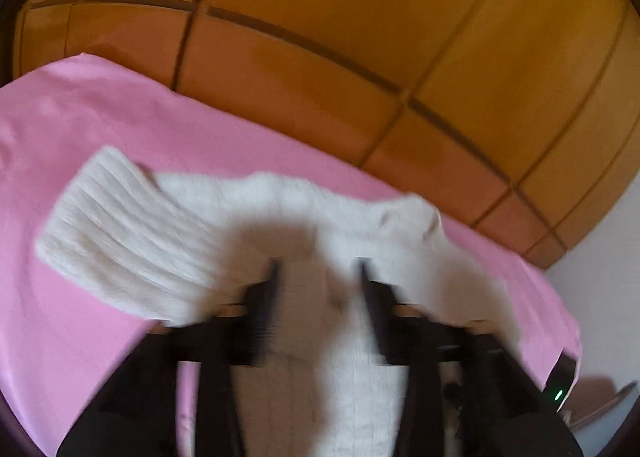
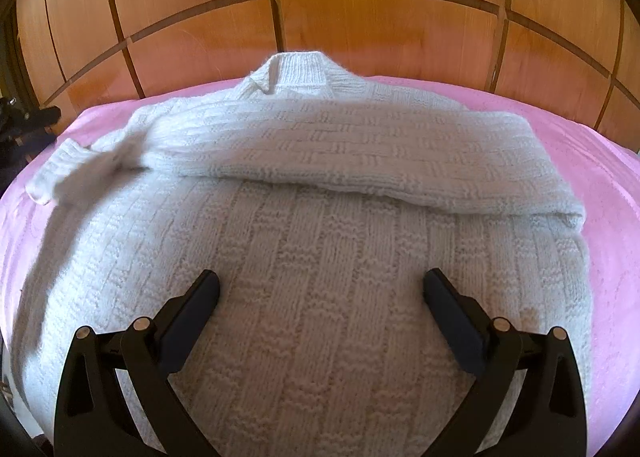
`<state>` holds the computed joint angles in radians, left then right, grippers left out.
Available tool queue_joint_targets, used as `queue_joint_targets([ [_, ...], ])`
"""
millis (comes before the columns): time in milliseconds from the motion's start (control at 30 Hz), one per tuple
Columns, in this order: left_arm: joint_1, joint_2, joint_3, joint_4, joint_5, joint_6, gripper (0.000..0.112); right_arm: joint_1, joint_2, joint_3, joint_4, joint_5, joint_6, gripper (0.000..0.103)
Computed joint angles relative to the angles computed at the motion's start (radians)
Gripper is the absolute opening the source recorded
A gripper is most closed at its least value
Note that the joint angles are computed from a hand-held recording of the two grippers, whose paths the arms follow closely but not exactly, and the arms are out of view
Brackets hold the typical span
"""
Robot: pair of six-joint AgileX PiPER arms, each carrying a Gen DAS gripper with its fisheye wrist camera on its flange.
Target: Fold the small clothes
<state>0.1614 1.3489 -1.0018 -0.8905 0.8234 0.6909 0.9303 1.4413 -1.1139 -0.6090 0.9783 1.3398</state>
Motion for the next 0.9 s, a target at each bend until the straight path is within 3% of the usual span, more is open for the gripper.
queue_joint_targets([
  [33,0.007,-0.023,0.038,-0.018,-0.012,0.028,0.058,-0.001,-0.001,0.0,0.001,-0.002,0.0,0.101],
  [200,0.136,-0.124,0.187,-0.05,0.066,0.127,0.058,-0.018,0.016,-0.066,0.049,0.035,-0.053,0.101],
  [233,0.17,-0.145,0.216,-0.051,0.087,0.157,0.058,-0.033,0.004,-0.071,0.069,-0.001,-0.054,0.098],
  [300,0.233,-0.188,0.277,-0.045,0.12,0.2,0.058,-0.114,-0.014,-0.091,0.228,-0.15,-0.165,0.087],
  [333,0.265,-0.202,0.298,-0.041,0.146,0.223,0.058,-0.151,-0.001,-0.105,0.328,-0.221,-0.246,0.073],
  [367,0.275,-0.213,0.312,-0.035,0.154,0.228,0.058,-0.179,0.023,-0.126,0.428,-0.275,-0.323,0.06],
  [433,0.306,-0.221,0.349,-0.036,0.171,0.262,0.058,-0.209,0.12,-0.217,0.628,-0.329,-0.508,0.05],
  [533,0.321,-0.243,0.389,-0.043,0.159,0.303,0.058,-0.235,0.299,-0.406,0.888,-0.315,-0.743,0.046],
  [700,0.305,-0.276,0.421,-0.032,0.123,0.35,0.058,-0.214,0.604,-0.819,0.842,-0.136,-0.693,0.044],
  [733,0.306,-0.284,0.426,-0.03,0.119,0.36,0.058,-0.206,0.64,-0.883,0.799,-0.102,-0.672,0.034],
  [767,0.308,-0.29,0.431,-0.03,0.118,0.37,0.058,-0.202,0.674,-0.945,0.779,-0.064,-0.664,0.013],
  [800,0.294,-0.292,0.433,-0.029,0.105,0.366,0.058,-0.2,0.706,-1.019,0.765,-0.016,-0.661,0.005],
  [833,0.28,-0.294,0.436,-0.028,0.092,0.362,0.058,-0.195,0.717,-1.06,0.739,0.009,-0.655,0.006],
  [900,0.268,-0.304,0.437,-0.02,0.081,0.354,0.059,-0.181,0.667,-1.048,0.673,-0.019,-0.637,0.005],
])
